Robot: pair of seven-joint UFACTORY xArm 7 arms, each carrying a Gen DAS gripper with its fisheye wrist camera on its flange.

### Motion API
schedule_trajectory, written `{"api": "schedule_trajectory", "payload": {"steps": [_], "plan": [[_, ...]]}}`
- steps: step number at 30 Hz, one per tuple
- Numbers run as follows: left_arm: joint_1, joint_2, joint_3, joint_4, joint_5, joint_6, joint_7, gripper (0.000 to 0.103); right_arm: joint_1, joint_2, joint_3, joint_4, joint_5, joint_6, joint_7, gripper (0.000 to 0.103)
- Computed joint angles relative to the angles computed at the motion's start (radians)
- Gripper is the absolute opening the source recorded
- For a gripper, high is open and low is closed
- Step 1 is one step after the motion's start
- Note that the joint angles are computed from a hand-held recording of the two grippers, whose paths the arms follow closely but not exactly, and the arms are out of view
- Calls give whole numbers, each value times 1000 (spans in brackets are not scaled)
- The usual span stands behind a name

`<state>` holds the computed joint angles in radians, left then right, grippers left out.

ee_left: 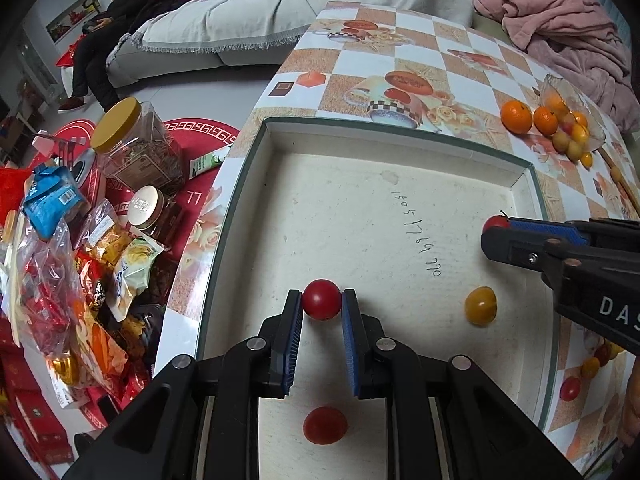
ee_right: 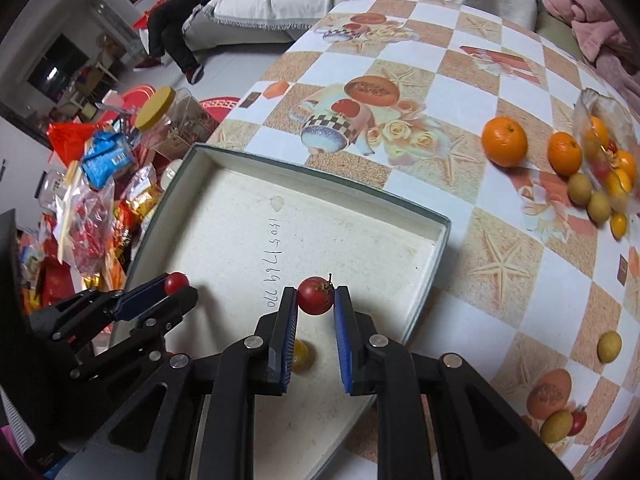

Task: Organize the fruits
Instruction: 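Carry both red tomatoes into the white tray and open both tools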

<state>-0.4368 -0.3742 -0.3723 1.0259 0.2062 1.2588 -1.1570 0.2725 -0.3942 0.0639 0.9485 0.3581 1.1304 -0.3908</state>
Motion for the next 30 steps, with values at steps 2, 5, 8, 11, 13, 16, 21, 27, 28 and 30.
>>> {"api": "schedule_trajectory", "payload": {"steps": [2, 5, 8, 11, 13, 16, 21, 27, 28, 30], "plan": [[-2, 4, -4, 2, 6, 8, 4, 21, 0, 5, 10, -3, -17, -6, 5, 21], [-7, 11, -5, 4, 8, 21, 13, 21, -1, 12, 18, -5, -39, -12, 17, 21], [-10, 17, -4, 6, 8, 36, 17, 22, -2, 22, 21, -5, -59, -12, 29, 21], [-14, 14, -1, 1, 6, 32, 20, 22, -2, 30, 19, -2, -64, -5, 28, 24], [-15, 15, -3, 2, 12, 35, 24, 22, 0, 30, 20, 0, -67, -4, 26, 34], [-14, 20, -14, 15, 31, 60, 11, 73, 4, 22, 15, 0, -52, -5, 19, 54], [-18, 18, -28, 33, 70, 75, -2, 80, 8, 1, 14, 8, -38, -12, 14, 82], [-26, 33, -34, 72, 82, 91, 0, 80, -6, -14, 7, 31, -53, 8, 31, 83], [-28, 39, -38, 81, 86, 95, -1, 80, -10, -19, 11, 33, -68, 8, 36, 84], [-33, 50, -43, 99, 94, 103, -4, 80, -15, -29, 9, 35, -83, 7, 38, 85]]}}
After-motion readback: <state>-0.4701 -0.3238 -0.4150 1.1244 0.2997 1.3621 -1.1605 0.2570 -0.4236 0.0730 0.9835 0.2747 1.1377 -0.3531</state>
